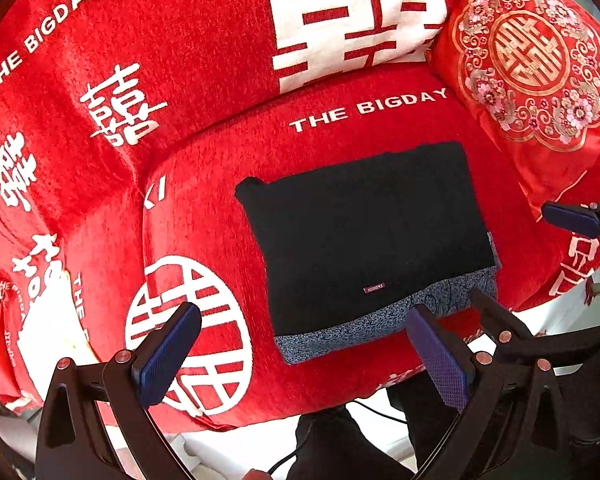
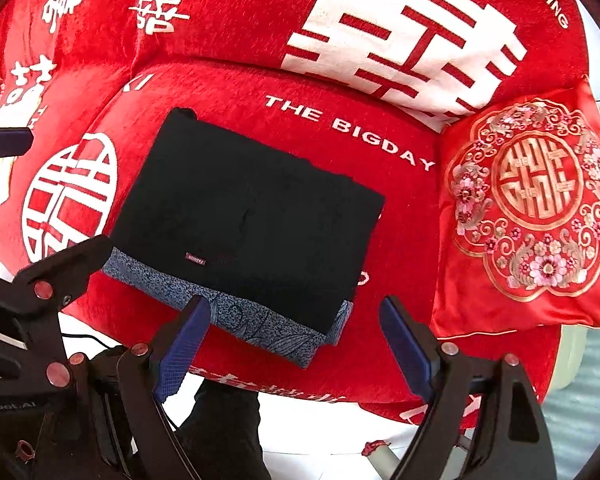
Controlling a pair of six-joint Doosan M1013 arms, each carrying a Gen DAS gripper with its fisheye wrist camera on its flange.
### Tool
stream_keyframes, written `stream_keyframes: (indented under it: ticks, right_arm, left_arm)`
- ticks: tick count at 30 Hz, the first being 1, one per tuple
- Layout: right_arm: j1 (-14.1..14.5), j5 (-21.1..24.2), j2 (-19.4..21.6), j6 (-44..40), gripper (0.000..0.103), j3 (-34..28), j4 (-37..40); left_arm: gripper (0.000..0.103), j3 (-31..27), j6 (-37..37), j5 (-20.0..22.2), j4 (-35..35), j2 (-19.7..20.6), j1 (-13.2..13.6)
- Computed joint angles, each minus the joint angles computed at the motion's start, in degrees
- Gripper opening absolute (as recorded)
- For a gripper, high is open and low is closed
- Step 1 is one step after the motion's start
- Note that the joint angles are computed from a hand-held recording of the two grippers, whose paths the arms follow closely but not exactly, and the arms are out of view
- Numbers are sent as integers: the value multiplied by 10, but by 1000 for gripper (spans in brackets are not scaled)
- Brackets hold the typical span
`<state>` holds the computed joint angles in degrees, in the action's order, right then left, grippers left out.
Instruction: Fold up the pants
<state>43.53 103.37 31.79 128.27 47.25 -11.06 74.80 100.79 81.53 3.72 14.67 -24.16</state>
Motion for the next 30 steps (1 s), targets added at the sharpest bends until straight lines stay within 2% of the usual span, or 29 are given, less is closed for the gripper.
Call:
stream_keyframes:
  ticks: [18,22,30]
  right_arm:
    - [0,-15,-21,0,88,36,4]
    - [0,-16,-22,0,88,37,2]
    - [0,-17,-24,3,88,39,4]
  left_arm:
    - [103,5,-16,5,-23,-4,-5]
    - [103,10,-23,-5,0,-7,-11]
    - [103,12,-38,-26,-15,-17,-5]
